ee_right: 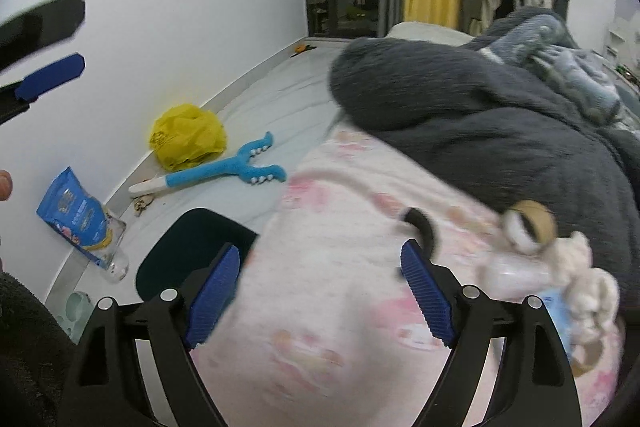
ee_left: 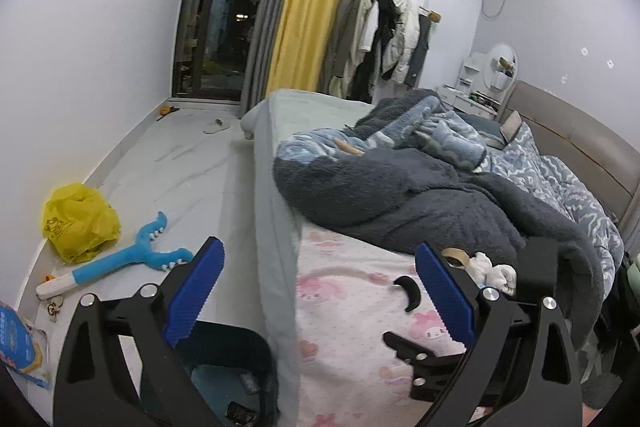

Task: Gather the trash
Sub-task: 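Move both tools back over the bed toward the remaining items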

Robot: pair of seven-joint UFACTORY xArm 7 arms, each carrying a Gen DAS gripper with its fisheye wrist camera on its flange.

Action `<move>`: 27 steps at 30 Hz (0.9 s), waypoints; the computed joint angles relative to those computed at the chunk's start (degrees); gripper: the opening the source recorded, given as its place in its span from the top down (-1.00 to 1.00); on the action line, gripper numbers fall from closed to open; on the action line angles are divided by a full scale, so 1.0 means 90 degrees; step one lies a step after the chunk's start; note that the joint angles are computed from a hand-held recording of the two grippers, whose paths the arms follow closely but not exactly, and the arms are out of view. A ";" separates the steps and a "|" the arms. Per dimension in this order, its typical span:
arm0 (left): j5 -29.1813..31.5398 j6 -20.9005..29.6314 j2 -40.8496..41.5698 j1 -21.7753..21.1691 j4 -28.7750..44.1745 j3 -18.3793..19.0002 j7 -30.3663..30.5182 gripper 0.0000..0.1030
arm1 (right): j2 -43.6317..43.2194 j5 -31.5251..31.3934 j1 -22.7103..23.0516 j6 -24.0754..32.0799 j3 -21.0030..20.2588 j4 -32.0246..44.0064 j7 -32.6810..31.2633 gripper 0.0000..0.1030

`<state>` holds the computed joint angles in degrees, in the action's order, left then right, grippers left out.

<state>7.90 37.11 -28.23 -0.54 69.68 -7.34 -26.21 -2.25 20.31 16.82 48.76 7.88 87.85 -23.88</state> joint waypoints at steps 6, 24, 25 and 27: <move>0.0074 -0.0131 0.0295 -0.0156 0.0111 -0.0145 0.0067 -0.90 | -0.0083 0.0136 -0.0266 0.0120 -0.0230 0.0071 -0.0250 -0.67; 0.0363 -0.0171 0.1241 -0.0607 0.0473 -0.0365 -0.0451 -0.89 | -0.0039 0.0586 -0.1073 0.0159 -0.0699 0.0184 -0.0915 -0.71; 0.0451 -0.0105 0.1328 -0.0615 0.0530 -0.0407 -0.0506 -0.89 | -0.0002 0.0622 -0.1126 0.0179 -0.0726 0.0229 -0.0960 -0.71; 0.0434 -0.0037 0.1477 -0.0716 0.0653 -0.0384 -0.0501 -0.89 | 0.0034 0.0683 -0.1207 0.0194 -0.0743 0.0250 -0.1027 -0.71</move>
